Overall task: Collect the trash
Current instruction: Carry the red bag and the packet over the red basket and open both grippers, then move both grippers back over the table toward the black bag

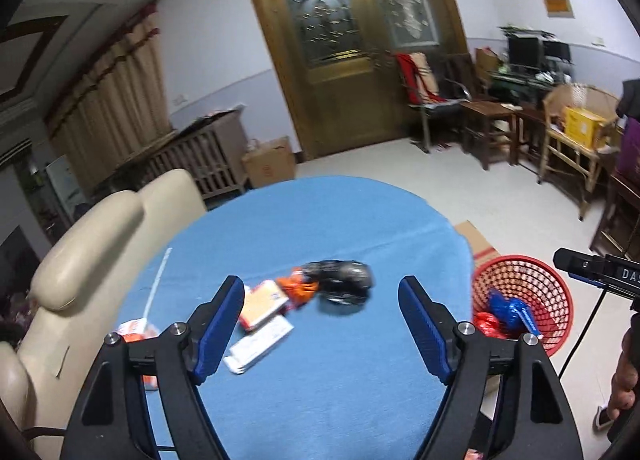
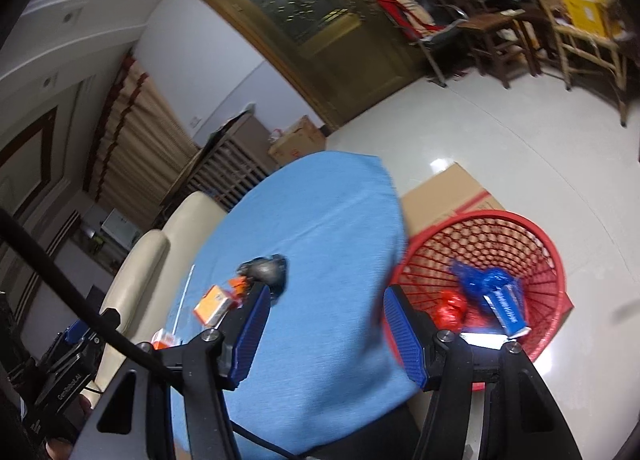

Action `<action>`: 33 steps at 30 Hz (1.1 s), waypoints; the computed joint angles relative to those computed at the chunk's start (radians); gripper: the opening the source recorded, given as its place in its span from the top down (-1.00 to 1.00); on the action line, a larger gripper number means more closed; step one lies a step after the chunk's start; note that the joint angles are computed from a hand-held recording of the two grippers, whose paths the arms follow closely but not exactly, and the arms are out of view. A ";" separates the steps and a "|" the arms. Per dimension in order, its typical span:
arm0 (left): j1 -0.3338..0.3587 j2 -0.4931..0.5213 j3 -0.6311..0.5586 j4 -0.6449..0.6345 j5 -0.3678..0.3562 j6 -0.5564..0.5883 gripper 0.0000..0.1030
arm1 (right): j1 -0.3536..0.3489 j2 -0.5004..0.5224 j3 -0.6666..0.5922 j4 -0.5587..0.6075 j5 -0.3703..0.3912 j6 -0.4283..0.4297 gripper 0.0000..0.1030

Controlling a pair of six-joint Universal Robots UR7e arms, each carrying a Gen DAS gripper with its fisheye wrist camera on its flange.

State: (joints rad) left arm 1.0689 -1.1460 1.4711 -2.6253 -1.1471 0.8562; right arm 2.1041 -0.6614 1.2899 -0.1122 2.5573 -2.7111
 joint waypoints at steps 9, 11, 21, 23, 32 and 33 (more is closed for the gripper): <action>0.036 -0.022 -0.043 -0.007 -0.006 -0.026 -0.57 | 0.045 0.120 -0.216 0.119 -0.007 -0.089 -0.24; 0.046 -0.021 -0.058 -0.004 -0.010 -0.029 -0.58 | 0.052 0.147 -0.264 0.150 -0.008 -0.098 -0.24; 0.103 0.007 -0.143 0.024 -0.004 -0.065 -0.58 | 0.068 0.256 -0.455 0.278 -0.018 -0.123 -0.24; 0.115 0.012 -0.159 0.026 0.007 -0.077 -0.58 | 0.068 0.281 -0.501 0.309 -0.026 -0.126 -0.24; 0.153 0.019 -0.200 -0.002 0.025 -0.076 -0.58 | 0.071 0.412 -0.731 0.463 -0.068 -0.139 -0.24; 0.155 0.018 -0.200 -0.007 0.025 -0.074 -0.58 | 0.071 0.428 -0.761 0.482 -0.073 -0.141 -0.24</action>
